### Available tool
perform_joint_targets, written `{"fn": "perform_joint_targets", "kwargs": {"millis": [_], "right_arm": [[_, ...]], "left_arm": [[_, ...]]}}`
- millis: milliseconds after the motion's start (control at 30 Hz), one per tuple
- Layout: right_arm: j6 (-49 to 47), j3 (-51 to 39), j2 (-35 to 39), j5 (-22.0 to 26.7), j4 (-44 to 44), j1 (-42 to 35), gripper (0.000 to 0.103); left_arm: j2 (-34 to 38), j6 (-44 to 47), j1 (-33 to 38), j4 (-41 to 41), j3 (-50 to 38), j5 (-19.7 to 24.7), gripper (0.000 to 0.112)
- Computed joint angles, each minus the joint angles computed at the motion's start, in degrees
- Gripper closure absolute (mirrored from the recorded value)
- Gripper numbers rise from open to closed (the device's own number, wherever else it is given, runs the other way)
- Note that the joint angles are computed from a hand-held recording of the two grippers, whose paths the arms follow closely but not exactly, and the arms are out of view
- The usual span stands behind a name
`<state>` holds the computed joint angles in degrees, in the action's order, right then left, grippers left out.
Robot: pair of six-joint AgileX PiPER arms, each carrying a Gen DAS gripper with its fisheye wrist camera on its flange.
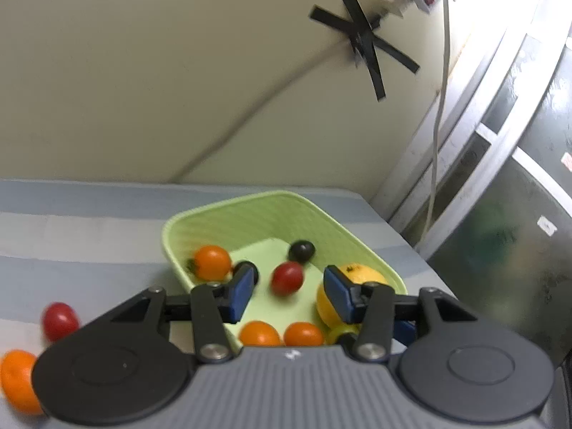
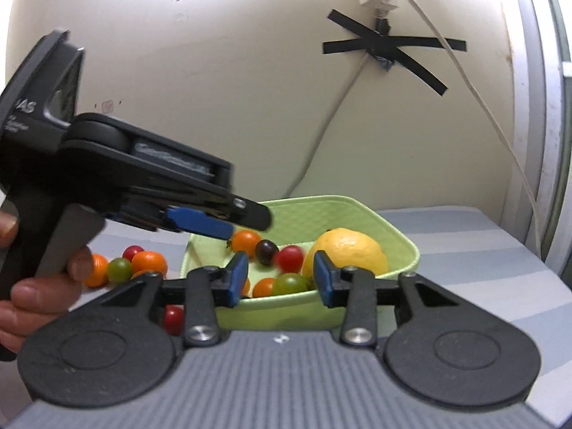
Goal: Organize fruits
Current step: 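Carry both tomatoes into the basin and open both grippers, then grasp a mandarin with the left gripper while the right grasps another mandarin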
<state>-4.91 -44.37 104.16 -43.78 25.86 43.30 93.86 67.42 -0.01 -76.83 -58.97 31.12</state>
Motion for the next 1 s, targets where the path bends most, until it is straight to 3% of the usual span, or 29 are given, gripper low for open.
{"fn": "perform_joint_targets", "kwargs": {"millis": [200, 400, 467, 600, 733, 867, 1000], "right_arm": [[4.0, 4.0, -1.3, -5.0, 0.1, 0.4, 0.060], [7.4, 5.5, -2.1, -7.6, -3.1, 1.1, 0.060], [8.1, 4.9, -2.9, -5.5, -5.2, 1.7, 0.060], [5.9, 0.5, -2.8, 2.2, -8.1, 4.4, 0.060], [-13.2, -10.0, 1.5, 12.1, 3.7, 8.9, 0.060], [-29.2, -18.4, 5.9, 17.4, 13.2, 10.2, 0.060], [-39.6, -24.6, 9.0, 21.8, 22.3, 8.9, 0.059]], "left_arm": [[-10.5, 11.0, 11.5, -8.3, 8.4, 3.9, 0.067], [-16.2, 14.8, 24.3, -5.6, 15.0, 3.8, 0.060], [-15.1, 15.9, 27.0, -4.9, 16.3, 4.2, 0.060], [-12.0, 18.8, 27.8, -6.5, 18.0, 5.3, 0.048], [-10.1, 25.9, 22.5, -11.2, 19.9, 1.0, 0.047], [-9.2, 33.7, 19.9, -17.8, 22.1, -2.7, 0.047], [-8.4, 33.4, 20.6, -18.3, 21.8, -1.6, 0.048]]}}
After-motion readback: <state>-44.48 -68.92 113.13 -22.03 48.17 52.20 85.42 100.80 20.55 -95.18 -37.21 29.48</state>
